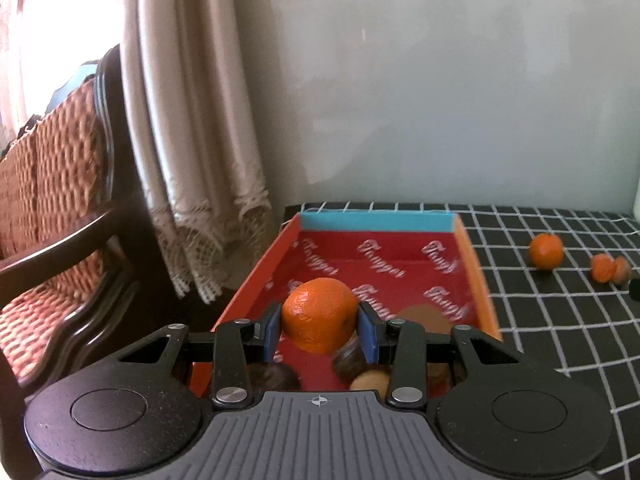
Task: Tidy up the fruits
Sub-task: 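Carry the mandarin with the left gripper into the red box and release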
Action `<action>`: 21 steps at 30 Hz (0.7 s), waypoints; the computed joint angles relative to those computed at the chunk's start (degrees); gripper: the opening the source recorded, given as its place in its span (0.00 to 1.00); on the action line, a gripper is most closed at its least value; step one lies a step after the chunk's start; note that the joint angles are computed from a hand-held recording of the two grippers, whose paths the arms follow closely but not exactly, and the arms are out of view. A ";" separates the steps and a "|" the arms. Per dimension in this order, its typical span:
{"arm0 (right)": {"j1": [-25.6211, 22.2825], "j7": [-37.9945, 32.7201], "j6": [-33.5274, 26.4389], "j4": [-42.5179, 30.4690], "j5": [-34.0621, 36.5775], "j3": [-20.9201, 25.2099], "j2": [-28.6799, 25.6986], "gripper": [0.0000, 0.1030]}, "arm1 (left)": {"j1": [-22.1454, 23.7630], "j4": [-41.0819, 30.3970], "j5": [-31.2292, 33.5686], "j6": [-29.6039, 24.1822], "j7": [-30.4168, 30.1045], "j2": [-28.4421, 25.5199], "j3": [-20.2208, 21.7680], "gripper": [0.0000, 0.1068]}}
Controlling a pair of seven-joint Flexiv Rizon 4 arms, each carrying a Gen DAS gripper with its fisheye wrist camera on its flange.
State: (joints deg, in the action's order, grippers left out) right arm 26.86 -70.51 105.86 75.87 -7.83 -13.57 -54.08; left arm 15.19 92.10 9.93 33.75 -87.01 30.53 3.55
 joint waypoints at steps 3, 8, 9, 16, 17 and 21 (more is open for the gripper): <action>1.04 -0.60 0.95 0.98 0.42 -0.80 0.43 0.56 | 0.30 0.61 0.42 -0.72 0.47 0.49 0.62 0.38; 2.32 -2.02 2.64 2.71 1.88 -1.76 1.27 0.58 | 0.73 1.64 0.98 -2.14 1.21 1.63 0.90 0.51; 2.54 -2.35 2.91 2.96 2.27 -1.98 1.39 0.60 | 0.84 1.85 1.22 -1.61 1.05 1.99 0.80 0.59; 2.96 -5.00 4.19 4.16 4.18 -2.44 1.93 0.68 | 1.12 2.39 1.46 1.08 -0.16 3.66 -0.31 0.80; 2.91 -5.43 4.39 4.31 4.32 -2.44 1.99 0.69 | 1.04 2.29 1.37 0.82 -0.03 3.73 -0.49 0.81; 2.44 -7.02 5.25 4.54 4.73 -1.95 1.98 0.74 | 1.52 2.24 1.63 1.02 -2.02 4.51 -1.75 0.91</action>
